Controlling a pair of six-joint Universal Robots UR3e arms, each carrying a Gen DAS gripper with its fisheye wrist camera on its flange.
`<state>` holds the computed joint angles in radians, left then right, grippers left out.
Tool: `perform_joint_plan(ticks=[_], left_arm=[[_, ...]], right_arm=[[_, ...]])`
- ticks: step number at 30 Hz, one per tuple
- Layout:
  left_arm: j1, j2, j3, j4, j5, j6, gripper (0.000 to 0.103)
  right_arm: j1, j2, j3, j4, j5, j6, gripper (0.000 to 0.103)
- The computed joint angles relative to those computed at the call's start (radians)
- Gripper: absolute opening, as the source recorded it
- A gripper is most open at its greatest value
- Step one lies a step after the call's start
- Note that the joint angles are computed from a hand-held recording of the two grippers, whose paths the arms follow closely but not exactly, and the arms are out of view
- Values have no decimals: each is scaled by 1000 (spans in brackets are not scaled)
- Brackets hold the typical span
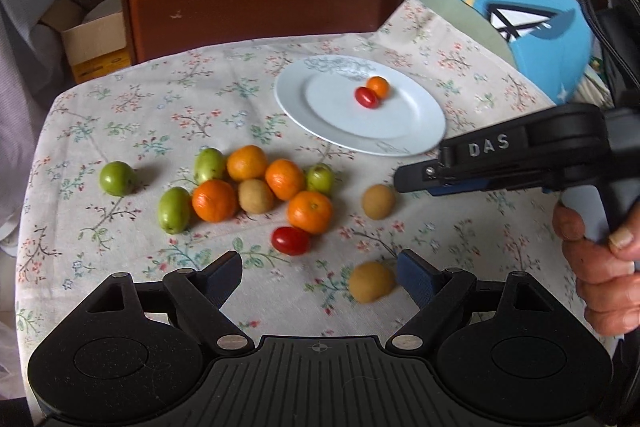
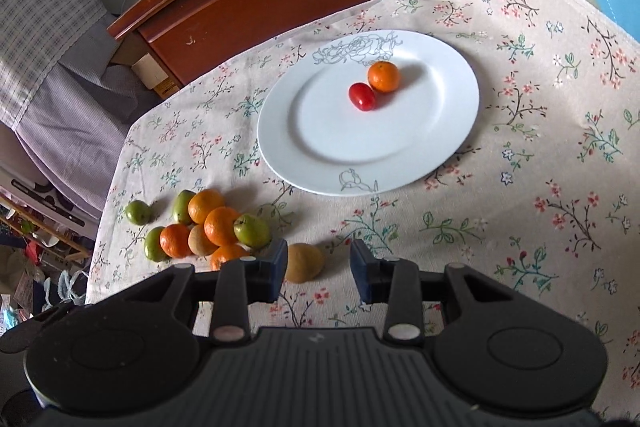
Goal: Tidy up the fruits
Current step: 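Move both open grippers back toward the brown kiwis, then grasp a brown kiwi with the right gripper while the left grasps another kiwi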
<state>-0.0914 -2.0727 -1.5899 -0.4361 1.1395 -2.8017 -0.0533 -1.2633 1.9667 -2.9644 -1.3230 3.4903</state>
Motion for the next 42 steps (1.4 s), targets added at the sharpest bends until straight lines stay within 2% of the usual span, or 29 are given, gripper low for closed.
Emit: perform_joint_plan(ticks=[10, 14, 18, 33, 40, 42], left_arm=[[-32, -5, -77, 98, 2, 76, 84], [-39, -23, -81, 126, 3, 85, 78], [-46, -45, -64, 127, 12, 77, 66], [-55, -81, -29, 117, 6, 63, 49], [-66, -89, -31, 134, 11, 77, 40], [-65, -91, -30, 138, 4, 77, 34]], right_arm=[[29, 24, -9, -6, 4, -56, 36], [37, 44, -25, -7, -3, -66, 36], [42, 62, -40, -8, -12, -66, 36], [83, 130, -111, 4, -63, -91, 36], [94, 142, -119, -7, -71, -110, 29], [98, 144, -121, -9, -77, -113, 28]])
